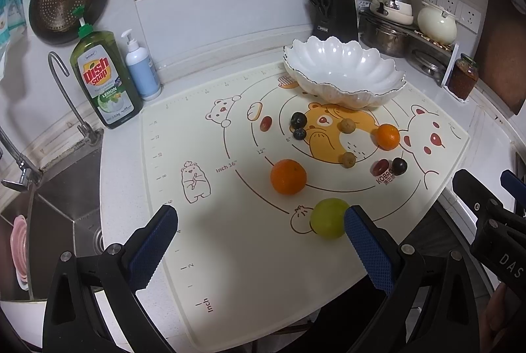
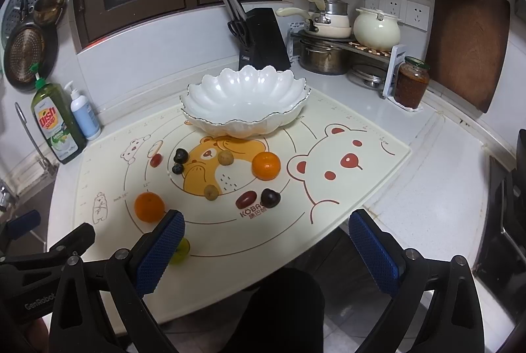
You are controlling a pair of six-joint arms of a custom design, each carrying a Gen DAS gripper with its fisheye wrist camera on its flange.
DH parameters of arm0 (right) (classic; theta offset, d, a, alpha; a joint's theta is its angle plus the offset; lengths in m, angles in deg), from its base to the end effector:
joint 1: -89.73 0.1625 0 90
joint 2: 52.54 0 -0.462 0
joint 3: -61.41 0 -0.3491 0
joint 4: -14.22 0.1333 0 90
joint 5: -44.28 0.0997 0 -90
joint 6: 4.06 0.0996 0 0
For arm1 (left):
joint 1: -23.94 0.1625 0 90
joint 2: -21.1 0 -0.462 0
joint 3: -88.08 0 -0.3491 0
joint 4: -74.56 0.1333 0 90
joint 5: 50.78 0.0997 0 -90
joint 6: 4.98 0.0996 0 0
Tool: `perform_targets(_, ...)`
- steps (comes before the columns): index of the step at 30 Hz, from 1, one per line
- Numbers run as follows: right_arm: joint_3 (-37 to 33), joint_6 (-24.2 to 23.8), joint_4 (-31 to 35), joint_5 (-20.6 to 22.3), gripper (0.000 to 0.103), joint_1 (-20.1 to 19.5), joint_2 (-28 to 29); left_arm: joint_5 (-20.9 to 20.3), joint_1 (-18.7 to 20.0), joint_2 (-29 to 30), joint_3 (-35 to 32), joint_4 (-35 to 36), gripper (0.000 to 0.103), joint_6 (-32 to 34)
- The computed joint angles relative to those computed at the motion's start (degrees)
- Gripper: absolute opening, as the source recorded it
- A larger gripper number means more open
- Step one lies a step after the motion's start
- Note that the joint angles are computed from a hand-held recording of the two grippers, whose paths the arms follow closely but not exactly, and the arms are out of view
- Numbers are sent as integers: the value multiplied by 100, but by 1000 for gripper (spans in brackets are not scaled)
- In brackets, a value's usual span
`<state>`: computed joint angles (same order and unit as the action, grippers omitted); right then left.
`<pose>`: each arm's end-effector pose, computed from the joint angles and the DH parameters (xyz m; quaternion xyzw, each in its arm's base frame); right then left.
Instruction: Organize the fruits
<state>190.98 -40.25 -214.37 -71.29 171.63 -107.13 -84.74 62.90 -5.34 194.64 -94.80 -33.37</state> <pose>0.0214 -0.4909 0.2512 0.0880 -0.8323 0.4052 0.3679 -0.3094 -0.5279 -0.0327 0.1764 0.8650 -0.2957 0.3651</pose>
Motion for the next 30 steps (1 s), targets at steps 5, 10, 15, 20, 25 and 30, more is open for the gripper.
perform_targets(5, 2, 15, 23, 14, 102, -24, -25, -3, -5, 1, -6, 11, 103, 0)
perform_targets(10, -2, 23, 4, 32, 102, -37, -17, -7, -9, 15, -17, 19, 103, 3)
perform_targets(15, -4, 23, 38, 18, 102, -36, -18, -17, -3, 33, -34, 26, 103, -4)
perform_targets(20, -18, 34, 44, 12, 102, -35, -8, -23, 6, 53, -38, 3, 103, 16)
perform_targets(25, -22, 50, 69, 16, 102, -54, 6, -55, 16, 66, -31, -31, 103, 26)
perform_targets(30, -25, 34, 18, 27, 102, -60, 38, -50, 14, 72, -31, -44, 103, 30)
